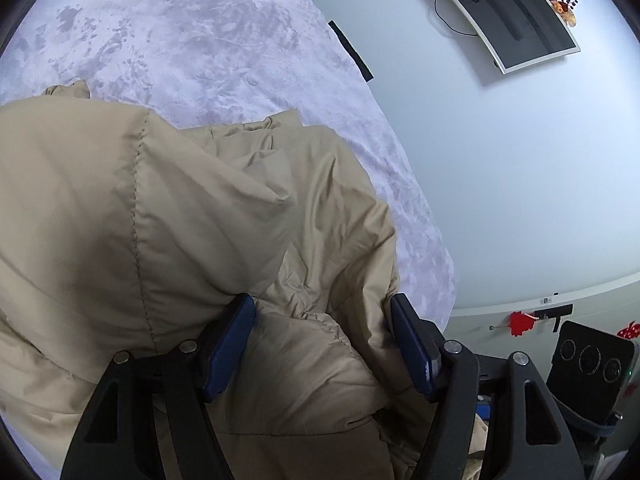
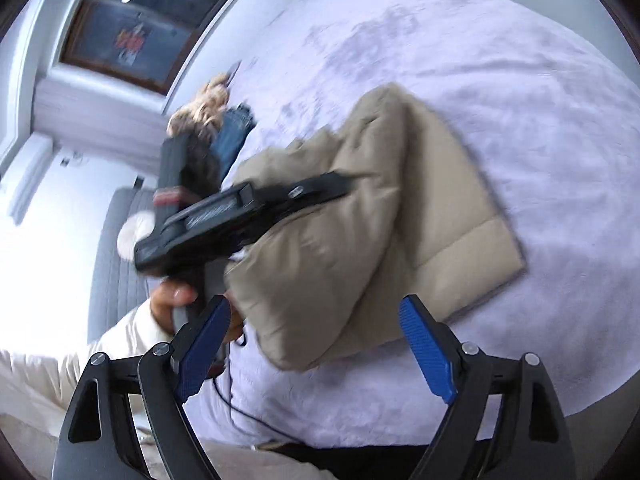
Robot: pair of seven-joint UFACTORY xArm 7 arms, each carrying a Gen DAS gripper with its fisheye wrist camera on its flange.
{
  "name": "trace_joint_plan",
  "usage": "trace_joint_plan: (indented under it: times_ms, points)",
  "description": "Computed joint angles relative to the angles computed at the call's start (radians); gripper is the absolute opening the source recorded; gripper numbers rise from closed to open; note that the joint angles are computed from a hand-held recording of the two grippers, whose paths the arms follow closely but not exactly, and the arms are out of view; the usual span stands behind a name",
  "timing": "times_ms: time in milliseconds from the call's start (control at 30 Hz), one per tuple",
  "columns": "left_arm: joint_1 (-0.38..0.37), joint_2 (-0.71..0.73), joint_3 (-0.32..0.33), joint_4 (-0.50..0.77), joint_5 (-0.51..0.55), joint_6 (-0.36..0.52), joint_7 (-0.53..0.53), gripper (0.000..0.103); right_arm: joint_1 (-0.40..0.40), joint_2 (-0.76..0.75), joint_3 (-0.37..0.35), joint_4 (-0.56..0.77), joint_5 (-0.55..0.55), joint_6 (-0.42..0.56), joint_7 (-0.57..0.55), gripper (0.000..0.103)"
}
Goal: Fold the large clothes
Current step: 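Grasp the jacket edge with the right gripper while the left gripper releases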
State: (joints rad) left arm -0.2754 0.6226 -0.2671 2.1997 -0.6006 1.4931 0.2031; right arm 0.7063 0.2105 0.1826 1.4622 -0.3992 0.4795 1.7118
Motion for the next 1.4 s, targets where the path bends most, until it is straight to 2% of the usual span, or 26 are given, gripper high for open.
trace_joint_plan:
  times_ms: [133,167,233,267,300,333,400,500,633,800,867,1033,1167,1267,1333,1400]
  points:
    - [-0.023,0.015,0.014,0.023,0.046,-0.022,0.008,0.070,0.003,0.114,0.015,0.144,0.073,0.106,-0.116,0.089]
    - [-0.035,0.018,0.018,0.039,0.065,-0.040,0.011,0.070,0.022,0.119,0.004,0.160,0.067,0.137,-0.108,0.089]
    - [-0.021,-0.046,0.020,-0.027,0.068,-0.112,0.063,0.070,0.044,0.171,-0.018,0.246,0.062,0.232,-0.117,0.085]
    - [-0.013,-0.083,0.026,-0.064,0.072,-0.158,0.092,0.070,0.055,0.191,-0.029,0.290,0.058,0.302,-0.126,0.068]
    - [-0.007,-0.124,0.039,-0.108,0.085,-0.221,0.117,0.070,0.067,0.212,-0.039,0.337,0.051,0.383,-0.137,0.034]
    - [-0.005,-0.148,0.051,-0.140,0.101,-0.276,0.128,0.070,0.070,0.219,-0.043,0.355,0.056,0.424,-0.146,0.025]
    - [0.008,-0.185,0.075,-0.201,0.133,-0.380,0.140,0.070,0.073,0.200,-0.057,0.333,0.052,0.427,-0.121,0.020]
    - [0.010,-0.166,0.122,-0.216,0.234,-0.462,0.076,0.070,0.076,0.178,-0.058,0.317,0.020,0.465,-0.128,0.017]
    - [0.023,-0.066,0.107,-0.141,0.264,-0.461,0.005,0.070,0.063,0.161,-0.049,0.302,0.003,0.508,-0.175,0.017]
    - [-0.063,0.020,0.081,-0.080,0.341,-0.531,0.014,0.070,0.044,0.094,-0.038,0.198,-0.008,0.533,-0.148,0.017]
    - [-0.105,0.066,0.077,-0.021,0.372,-0.525,0.005,0.070,0.022,0.072,-0.032,0.149,-0.006,0.520,-0.126,0.017]
    - [-0.201,0.207,0.091,0.202,0.435,-0.426,-0.052,0.070,-0.036,-0.023,-0.011,-0.046,0.002,0.445,-0.061,0.017]
    - [-0.245,0.291,0.112,0.328,0.465,-0.371,-0.087,0.070,-0.093,-0.081,0.008,-0.198,0.028,0.317,-0.034,0.019]
    - [-0.250,0.308,0.119,0.349,0.474,-0.360,-0.090,0.070,-0.133,-0.107,0.020,-0.275,0.097,0.211,-0.062,0.021]
    - [-0.246,0.319,0.121,0.369,0.475,-0.344,-0.095,0.070,-0.153,-0.148,0.029,-0.308,0.148,0.179,-0.089,0.028]
    - [-0.244,0.340,0.121,0.408,0.473,-0.319,-0.101,0.070,-0.162,-0.185,0.039,-0.295,0.133,0.237,-0.108,0.042]
